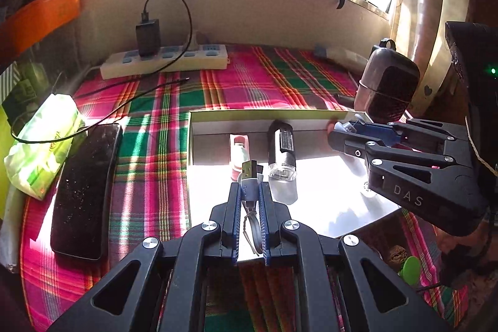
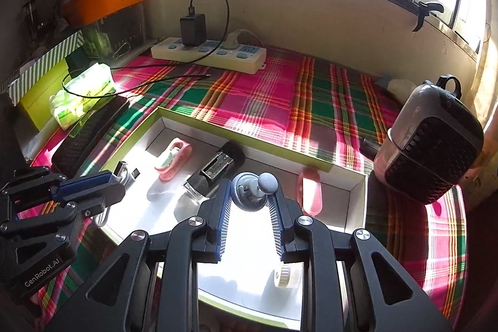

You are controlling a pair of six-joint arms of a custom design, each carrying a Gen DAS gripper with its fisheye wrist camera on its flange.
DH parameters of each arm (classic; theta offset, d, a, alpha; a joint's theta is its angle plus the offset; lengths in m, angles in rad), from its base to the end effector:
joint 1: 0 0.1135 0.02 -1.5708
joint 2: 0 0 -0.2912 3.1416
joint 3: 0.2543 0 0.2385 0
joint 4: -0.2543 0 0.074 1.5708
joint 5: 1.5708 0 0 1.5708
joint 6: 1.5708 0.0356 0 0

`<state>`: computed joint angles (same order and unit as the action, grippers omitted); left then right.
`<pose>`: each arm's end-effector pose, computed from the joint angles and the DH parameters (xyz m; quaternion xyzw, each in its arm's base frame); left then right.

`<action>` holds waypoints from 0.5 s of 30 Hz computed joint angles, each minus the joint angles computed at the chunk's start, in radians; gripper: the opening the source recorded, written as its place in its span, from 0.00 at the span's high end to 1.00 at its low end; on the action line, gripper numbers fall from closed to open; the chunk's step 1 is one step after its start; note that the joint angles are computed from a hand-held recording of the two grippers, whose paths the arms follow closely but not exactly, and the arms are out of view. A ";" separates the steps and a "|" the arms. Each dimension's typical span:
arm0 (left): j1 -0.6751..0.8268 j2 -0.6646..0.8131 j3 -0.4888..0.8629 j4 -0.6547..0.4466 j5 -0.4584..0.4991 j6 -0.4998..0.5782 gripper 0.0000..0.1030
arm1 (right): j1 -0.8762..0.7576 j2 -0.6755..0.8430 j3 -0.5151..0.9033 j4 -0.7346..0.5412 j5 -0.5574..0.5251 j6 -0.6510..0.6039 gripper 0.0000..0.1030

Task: Organize objects
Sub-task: 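Carry white cable with left gripper while right gripper carries ball-knob piece over box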

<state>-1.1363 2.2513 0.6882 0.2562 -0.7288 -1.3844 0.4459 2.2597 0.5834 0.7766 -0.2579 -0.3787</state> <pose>0.1441 -0.2542 0.0124 -0.1611 0.9133 -0.0091 0.3740 0.2739 0.1410 0.0175 -0.4140 0.8410 0.1323 0.3223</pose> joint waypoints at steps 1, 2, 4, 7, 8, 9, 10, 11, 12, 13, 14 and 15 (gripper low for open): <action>0.008 0.005 0.001 0.006 0.006 0.007 0.91 | 0.000 0.010 0.019 -0.017 0.002 0.002 0.76; 0.015 0.010 0.002 0.016 0.011 0.015 0.91 | 0.001 0.021 0.036 -0.031 0.005 0.003 0.76; 0.027 0.019 0.007 0.021 0.020 0.024 0.91 | 0.003 0.037 0.069 -0.057 0.009 0.004 0.76; 0.040 0.033 0.015 0.027 0.030 0.035 0.91 | 0.005 0.055 0.111 -0.093 0.014 0.000 0.76; 0.045 0.039 0.017 0.034 0.038 0.042 0.91 | 0.006 0.063 0.126 -0.105 0.017 0.001 0.76; 0.050 0.046 0.022 0.036 0.044 0.045 0.91 | 0.008 0.069 0.138 -0.115 0.019 0.002 0.76; 0.054 0.051 0.025 0.035 0.046 0.045 0.91 | 0.010 0.074 0.147 -0.122 0.022 0.002 0.76; 0.056 0.054 0.025 0.043 0.047 0.048 0.91 | 0.010 0.079 0.156 -0.127 0.023 0.000 0.76; 0.058 0.057 0.027 0.046 0.046 0.051 0.91 | 0.013 0.083 0.161 -0.128 0.026 -0.002 0.76; 0.060 0.059 0.029 0.044 0.047 0.051 0.91 | 0.017 0.087 0.168 -0.133 0.031 -0.006 0.76; 0.061 0.060 0.029 0.046 0.051 0.053 0.91 | 0.020 0.092 0.173 -0.137 0.035 -0.007 0.76; 0.061 0.060 0.028 0.047 0.053 0.052 0.91 | 0.021 0.097 0.180 -0.142 0.036 -0.007 0.76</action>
<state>-1.0753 2.3115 0.7167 0.3035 -0.6762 -1.3323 0.4665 2.3566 0.7637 0.6347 -0.2223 -0.3858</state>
